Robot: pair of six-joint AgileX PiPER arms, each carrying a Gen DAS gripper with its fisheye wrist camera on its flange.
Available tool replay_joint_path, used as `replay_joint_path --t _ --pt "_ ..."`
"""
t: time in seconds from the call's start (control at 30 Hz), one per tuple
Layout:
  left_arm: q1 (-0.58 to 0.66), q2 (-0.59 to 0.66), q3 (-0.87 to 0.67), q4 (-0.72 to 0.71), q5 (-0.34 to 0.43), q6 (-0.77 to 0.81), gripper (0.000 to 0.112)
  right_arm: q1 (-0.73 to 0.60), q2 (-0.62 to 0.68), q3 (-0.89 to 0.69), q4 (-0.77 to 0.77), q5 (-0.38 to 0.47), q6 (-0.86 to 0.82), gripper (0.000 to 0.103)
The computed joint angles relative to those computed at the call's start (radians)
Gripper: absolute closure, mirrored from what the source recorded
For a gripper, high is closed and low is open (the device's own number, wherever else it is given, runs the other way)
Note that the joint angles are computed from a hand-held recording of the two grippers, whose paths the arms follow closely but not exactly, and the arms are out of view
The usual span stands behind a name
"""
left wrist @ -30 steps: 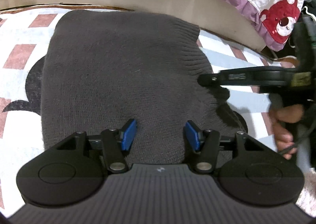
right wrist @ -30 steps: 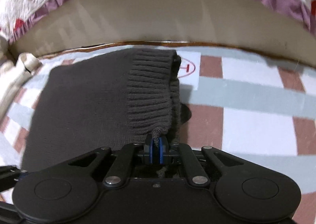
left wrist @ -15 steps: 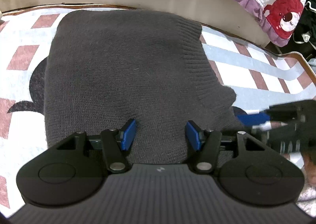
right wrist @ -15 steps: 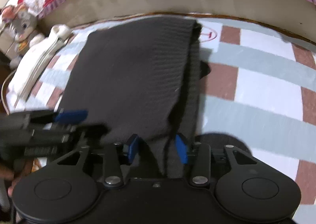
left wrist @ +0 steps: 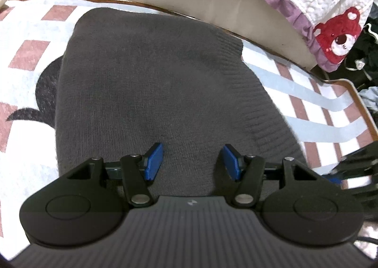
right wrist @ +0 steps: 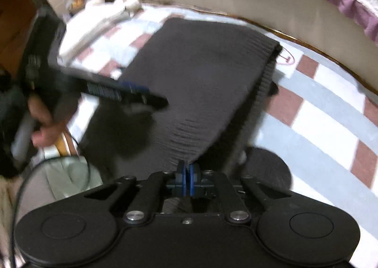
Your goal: Fold clothes
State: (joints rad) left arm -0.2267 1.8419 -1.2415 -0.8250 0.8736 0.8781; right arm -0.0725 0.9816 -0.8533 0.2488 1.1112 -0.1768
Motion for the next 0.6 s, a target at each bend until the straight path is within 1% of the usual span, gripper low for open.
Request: replay_joint_path --t 0.03,0.1,0.17,0.23,0.3,0.33,0.37,0.4,0.43,0.47,0.53,0.57,0.6 --pt "0.005 -0.001 0.003 -0.001 0.004 0.009 0.057 0.011 0.007 0.010 -0.023 0.002 0.016 0.099" --pt "0.016 -0.007 0.012 -0.004 0.007 0.025 0.057 -0.010 0.029 0.031 -0.023 -0.002 0.012 0.100" --pt "0.052 -0.021 0.022 -0.040 0.029 0.071 0.056 -0.034 0.050 0.039 -0.017 -0.006 0.006 0.099" --pt "0.108 -0.035 0.029 -0.093 0.058 0.133 0.053 -0.034 0.077 0.014 -0.028 -0.001 0.023 0.096" --pt "0.175 -0.041 0.034 -0.142 0.079 0.198 0.046 0.034 0.089 -0.007 -0.112 0.001 0.118 0.091" --pt "0.201 -0.034 0.027 -0.146 0.082 0.215 0.045 0.069 0.090 -0.017 -0.154 0.001 0.178 0.083" --pt "0.226 -0.025 0.018 -0.149 0.083 0.231 0.044 0.081 0.077 -0.022 -0.172 -0.006 0.221 0.062" --pt "0.242 -0.002 0.000 -0.137 0.083 0.242 0.044 0.072 0.052 -0.018 -0.175 -0.032 0.266 0.047" --pt "0.252 0.034 -0.039 -0.109 0.096 0.250 0.044 0.048 0.029 -0.010 -0.165 -0.068 0.314 0.042" --pt "0.262 0.072 -0.082 -0.079 0.110 0.256 0.044 0.001 0.016 0.002 -0.123 -0.105 0.344 0.040" --pt "0.275 0.131 -0.163 0.003 0.120 0.216 0.044 -0.109 0.005 0.028 0.002 -0.178 0.377 0.040" --pt "0.291 0.161 -0.212 0.019 0.168 0.192 0.044 -0.140 0.012 0.033 0.053 -0.210 0.386 0.040" --pt "0.308 0.196 -0.269 0.034 0.228 0.166 0.044 -0.131 0.029 0.028 0.065 -0.237 0.397 0.040"
